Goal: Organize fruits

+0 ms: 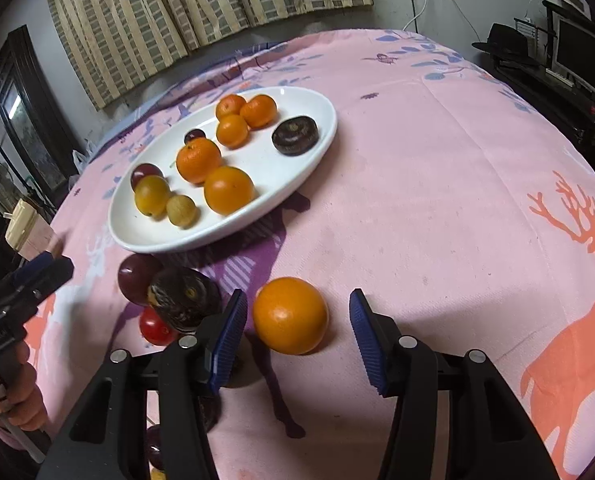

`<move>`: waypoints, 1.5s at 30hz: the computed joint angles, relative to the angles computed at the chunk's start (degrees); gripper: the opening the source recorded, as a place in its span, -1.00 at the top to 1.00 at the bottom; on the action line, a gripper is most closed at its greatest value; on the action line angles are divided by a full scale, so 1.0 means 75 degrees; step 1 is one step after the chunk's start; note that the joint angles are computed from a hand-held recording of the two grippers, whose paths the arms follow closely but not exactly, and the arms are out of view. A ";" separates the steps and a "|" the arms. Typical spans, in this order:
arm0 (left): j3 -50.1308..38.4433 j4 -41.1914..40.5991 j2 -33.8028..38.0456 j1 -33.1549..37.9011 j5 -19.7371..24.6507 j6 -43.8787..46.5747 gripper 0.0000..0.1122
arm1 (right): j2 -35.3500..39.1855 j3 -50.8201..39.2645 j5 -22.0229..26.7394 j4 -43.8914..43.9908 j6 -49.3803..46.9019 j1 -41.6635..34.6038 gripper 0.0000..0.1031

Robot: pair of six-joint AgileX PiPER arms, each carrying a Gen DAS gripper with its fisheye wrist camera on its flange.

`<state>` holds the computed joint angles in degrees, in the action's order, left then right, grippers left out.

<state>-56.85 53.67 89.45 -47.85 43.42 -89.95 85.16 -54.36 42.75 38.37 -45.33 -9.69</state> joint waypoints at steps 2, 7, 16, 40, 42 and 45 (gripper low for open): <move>-0.0014 -0.0018 0.0017 -0.0003 0.0009 0.0014 -0.73 | 0.0066 -0.0034 0.0063 -0.0034 0.0032 0.0004 0.11; -0.0034 -0.0295 0.0056 0.0070 -0.0219 0.0365 -0.73 | 0.0092 -0.0078 0.0338 0.0223 -0.0208 -0.0128 0.27; -0.0262 -0.1130 0.0431 0.0332 -0.1588 0.1490 -0.30 | 0.0063 -0.0157 0.0529 0.0611 -0.0219 -0.0535 0.27; -0.1291 -0.2372 0.1616 0.0487 -0.1724 0.2659 0.30 | 0.0021 -0.0198 0.0734 0.0855 -0.0450 -0.0670 0.27; -0.1146 -0.2172 0.1450 0.0337 -0.1559 0.2324 0.30 | -0.0053 -0.0137 0.0743 0.1035 -0.0637 -0.0729 0.27; -0.0689 -0.1153 0.0870 -0.0054 -0.1325 0.1154 0.30 | -0.0341 0.0070 0.0819 0.1661 -0.1293 -0.0932 0.27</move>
<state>-62.02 45.03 95.98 -48.25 33.48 -81.30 82.61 -53.84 48.89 50.83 -55.03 -16.68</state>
